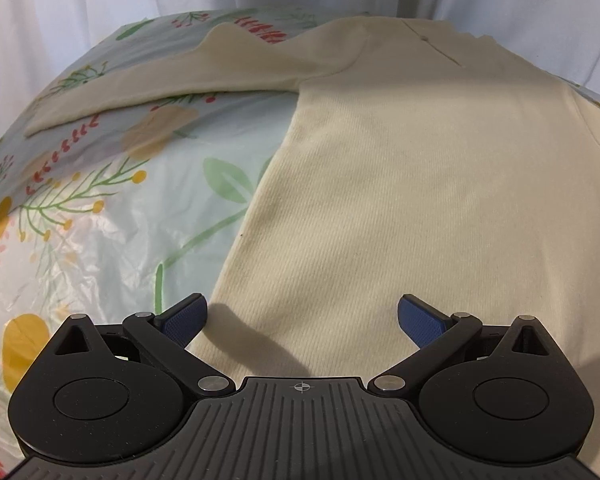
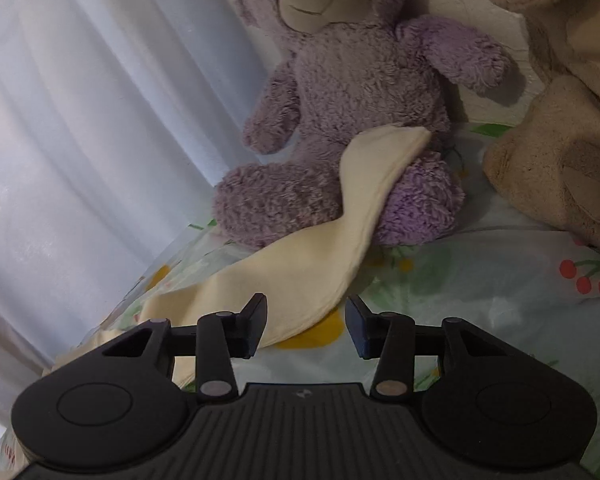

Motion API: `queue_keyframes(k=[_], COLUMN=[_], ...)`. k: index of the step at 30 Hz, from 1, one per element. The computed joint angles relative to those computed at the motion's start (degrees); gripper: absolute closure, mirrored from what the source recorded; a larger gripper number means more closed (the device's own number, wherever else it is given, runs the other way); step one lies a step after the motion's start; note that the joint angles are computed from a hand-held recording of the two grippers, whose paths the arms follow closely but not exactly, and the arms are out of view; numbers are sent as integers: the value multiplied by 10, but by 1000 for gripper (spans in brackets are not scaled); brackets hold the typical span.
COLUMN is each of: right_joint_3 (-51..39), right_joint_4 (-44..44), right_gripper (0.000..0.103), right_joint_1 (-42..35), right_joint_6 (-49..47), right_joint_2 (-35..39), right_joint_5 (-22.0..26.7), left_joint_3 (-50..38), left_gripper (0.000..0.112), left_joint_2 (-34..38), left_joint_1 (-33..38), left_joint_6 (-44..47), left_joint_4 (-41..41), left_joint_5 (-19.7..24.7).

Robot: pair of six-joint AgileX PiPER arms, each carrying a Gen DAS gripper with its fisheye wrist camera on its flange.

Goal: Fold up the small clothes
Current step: 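Grasp the sweater sleeve lying by the teddy bear with the right tool, then fold the held sleeve across the sweater body and open the right tool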

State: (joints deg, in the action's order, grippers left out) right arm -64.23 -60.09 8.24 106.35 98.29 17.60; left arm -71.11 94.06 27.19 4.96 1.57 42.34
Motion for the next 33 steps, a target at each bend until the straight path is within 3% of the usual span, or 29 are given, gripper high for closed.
queue_keyframes(k=[3,5,10,13,15,16,20,22,24,27,29,31,33], right_joint_3=[-29,-41,-84,-109,-126,-137,-233,-291,-333,-379,-392,-410,-407], right_joint_4=[10,-1,-34,7,44,48,-1,-44,-81,-38,42,156,271], right_gripper=[66,74,79,81,91,97,97,97,97,97,92,77,74], right_joint_1=[-28,-37,-31,-32,-33,-27,40,89,137,215,263,299,313], right_joint_6=[6,23,46,10,-23,-35,-120,-168,-225,-397,-512,-621,-691], right_joint_2=[45,64,100,113,115,116,138,152,161,165,176,195,202], right_joint_5=[-10,-13,38,48,52,67,213,256,248,137,81,85,90], left_joint_3=[2,1,-2,-9,-19,-27,-76,-99,-121,-192,-271,-354,-456], left_gripper=[9,9,9,9,9,9,9,9,9,9,9,9,9], left_joint_2=[6,10,18,23,30,34,60,67,70,96,137,190,258], left_joint_1=[3,5,37,45,47,47,47,49,53,57,64,70,65], left_joint_6=[-8,0,75,112,127,130,136,125,141,180,199,200,179], left_joint_4=[-2,-10,-86,-102,-109,-109,-106,-109,-136,-208,-278,-335,-367], left_joint_5=[-19,-21,-15,-7,1,10,58,70,72,99,144,194,239])
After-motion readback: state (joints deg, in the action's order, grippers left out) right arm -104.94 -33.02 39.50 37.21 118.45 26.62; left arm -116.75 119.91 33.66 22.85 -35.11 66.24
